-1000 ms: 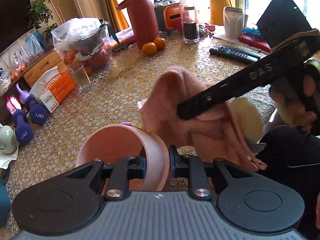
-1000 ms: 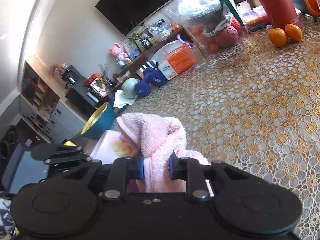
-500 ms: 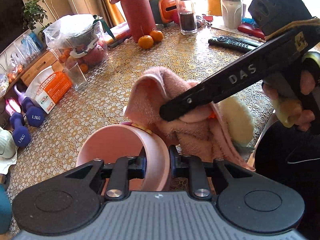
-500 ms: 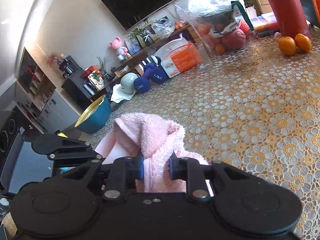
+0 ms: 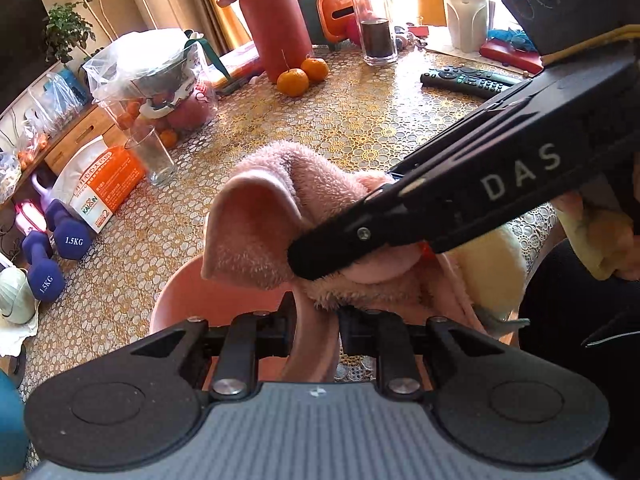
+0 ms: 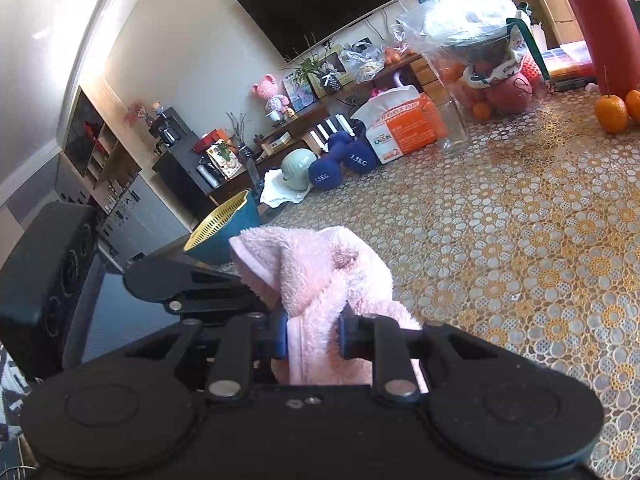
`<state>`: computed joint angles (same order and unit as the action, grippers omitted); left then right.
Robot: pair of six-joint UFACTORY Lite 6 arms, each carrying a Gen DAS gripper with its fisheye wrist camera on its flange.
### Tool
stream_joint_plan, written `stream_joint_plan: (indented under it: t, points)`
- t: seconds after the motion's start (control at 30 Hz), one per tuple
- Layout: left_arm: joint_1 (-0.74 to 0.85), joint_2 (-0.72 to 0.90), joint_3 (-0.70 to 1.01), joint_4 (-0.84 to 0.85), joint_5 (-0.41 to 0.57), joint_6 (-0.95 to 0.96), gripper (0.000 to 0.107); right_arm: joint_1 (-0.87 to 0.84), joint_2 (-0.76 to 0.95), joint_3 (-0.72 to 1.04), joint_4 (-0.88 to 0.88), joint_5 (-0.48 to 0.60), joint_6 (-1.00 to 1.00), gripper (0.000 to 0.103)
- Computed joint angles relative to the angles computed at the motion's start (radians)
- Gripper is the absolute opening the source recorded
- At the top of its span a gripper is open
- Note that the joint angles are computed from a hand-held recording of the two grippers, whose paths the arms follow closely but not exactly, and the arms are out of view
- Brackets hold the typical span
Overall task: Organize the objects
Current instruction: 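Keep rubbing the towel over the mug rim with the right tool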
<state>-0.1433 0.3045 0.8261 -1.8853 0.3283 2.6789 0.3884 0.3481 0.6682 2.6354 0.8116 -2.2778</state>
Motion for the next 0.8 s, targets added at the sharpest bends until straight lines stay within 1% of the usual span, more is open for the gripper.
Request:
stream_joint_plan:
  t: [0.07, 0.2, 0.23, 0.33, 0.43, 0.47, 0.5, 0.57, 0.6, 0.63, 0.67, 0.7, 0.8]
  points:
    - [0.0, -0.003, 0.003, 0.022, 0.002, -0.026, 0.021, 0.004, 0.007, 0.002, 0.044, -0.016, -0.034, 0.021]
    - [-0.002, -0.007, 0.006, 0.024, -0.01, -0.033, 0.02, 0.017, 0.023, 0.015, 0.176, -0.095, -0.117, 0.021]
    - [0.001, -0.007, 0.008, 0.042, -0.009, -0.053, 0.021, 0.015, 0.022, 0.006, 0.199, -0.096, -0.127, 0.021]
    - [0.011, -0.014, 0.004, 0.043, 0.0, -0.047, 0.021, -0.015, 0.0, -0.043, 0.175, -0.051, -0.093, 0.021]
    - [0.019, -0.03, -0.007, 0.075, 0.013, -0.07, 0.021, -0.022, -0.043, -0.082, 0.177, -0.042, -0.098, 0.021]
    - [0.019, -0.04, -0.015, 0.063, 0.011, -0.052, 0.021, -0.024, -0.058, -0.094, 0.174, -0.039, -0.098, 0.021]
    - [0.021, -0.047, -0.019, 0.082, 0.01, -0.062, 0.023, -0.022, -0.076, -0.104, 0.178, -0.043, -0.103, 0.021]
    - [0.028, -0.068, -0.034, 0.115, 0.01, -0.071, 0.029, -0.021, -0.106, -0.122, 0.172, -0.043, -0.102, 0.021]
    - [0.032, -0.081, -0.045, 0.123, 0.008, -0.063, 0.035, -0.019, -0.12, -0.13, 0.17, -0.045, -0.101, 0.021]
    - [0.038, -0.093, -0.056, 0.134, 0.012, -0.055, 0.045, -0.02, -0.134, -0.139, 0.164, -0.043, -0.094, 0.021]
    - [0.051, -0.112, -0.072, 0.145, 0.025, -0.041, 0.051, -0.023, -0.146, -0.148, 0.151, -0.037, -0.084, 0.021]
    - [0.06, -0.129, -0.088, 0.138, 0.032, -0.013, 0.061, -0.022, -0.157, -0.158, 0.144, -0.033, -0.077, 0.021]
    - [0.069, -0.151, -0.112, 0.094, 0.019, 0.064, 0.063, -0.008, -0.189, -0.183, 0.139, -0.023, -0.062, 0.021]
